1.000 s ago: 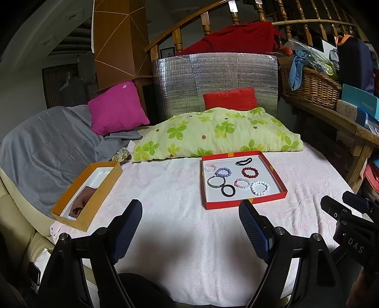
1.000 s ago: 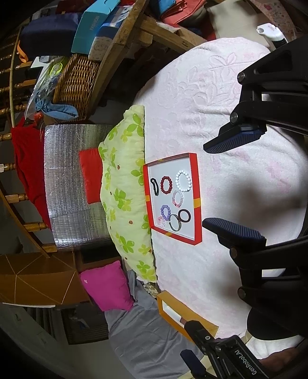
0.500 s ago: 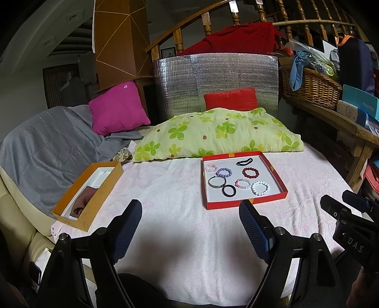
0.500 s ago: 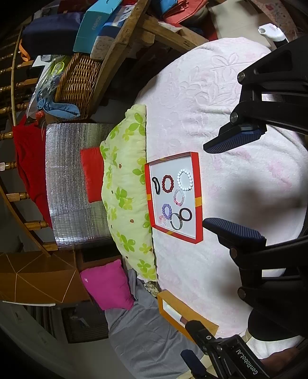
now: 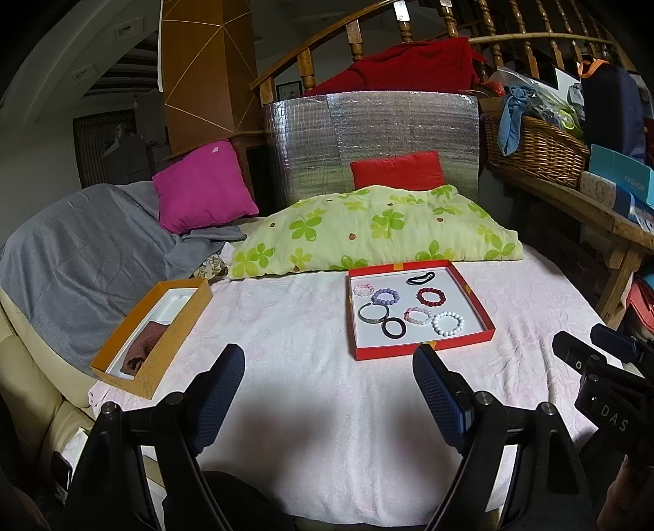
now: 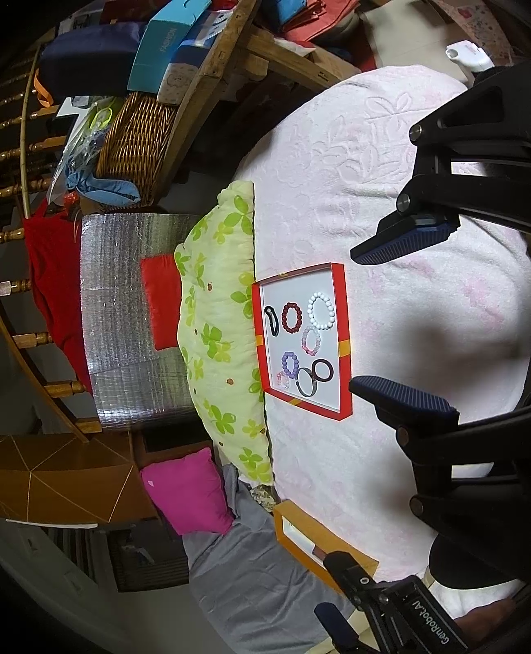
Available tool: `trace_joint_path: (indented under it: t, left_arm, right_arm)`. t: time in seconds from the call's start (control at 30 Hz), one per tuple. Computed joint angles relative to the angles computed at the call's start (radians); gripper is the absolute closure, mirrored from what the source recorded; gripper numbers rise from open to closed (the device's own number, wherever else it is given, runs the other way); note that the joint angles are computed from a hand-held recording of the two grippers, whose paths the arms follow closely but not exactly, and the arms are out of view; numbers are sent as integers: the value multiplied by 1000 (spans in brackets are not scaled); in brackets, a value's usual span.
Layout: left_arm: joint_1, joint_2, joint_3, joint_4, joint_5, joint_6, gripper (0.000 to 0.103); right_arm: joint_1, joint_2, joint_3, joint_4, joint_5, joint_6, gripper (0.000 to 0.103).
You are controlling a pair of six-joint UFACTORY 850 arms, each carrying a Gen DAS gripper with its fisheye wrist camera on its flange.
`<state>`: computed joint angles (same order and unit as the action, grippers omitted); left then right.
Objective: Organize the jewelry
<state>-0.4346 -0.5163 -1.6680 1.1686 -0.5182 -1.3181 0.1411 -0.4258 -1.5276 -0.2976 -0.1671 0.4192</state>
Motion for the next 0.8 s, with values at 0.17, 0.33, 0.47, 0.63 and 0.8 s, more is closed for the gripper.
trace_joint_path:
  t: [0.17, 0.33, 0.47, 0.63, 0.8]
  left_arm:
    - [2, 0, -1, -3, -3, 2, 18]
    - [3, 1, 1, -7, 0, 3, 18]
    - [4, 3, 4, -7, 4, 3, 18]
    - [4, 2, 4, -3, 4, -3, 18]
    - [3, 2, 6, 2, 1, -9, 18]
  right_arm:
    - [2, 1, 0, 0, -2, -4, 42]
    - [2, 1, 2, 5, -3, -8, 42]
    - [3, 2, 3, 3, -3, -6, 42]
    - [6, 0, 5, -2, 0, -3, 42]
    - [8, 0, 7, -2, 0, -2, 42]
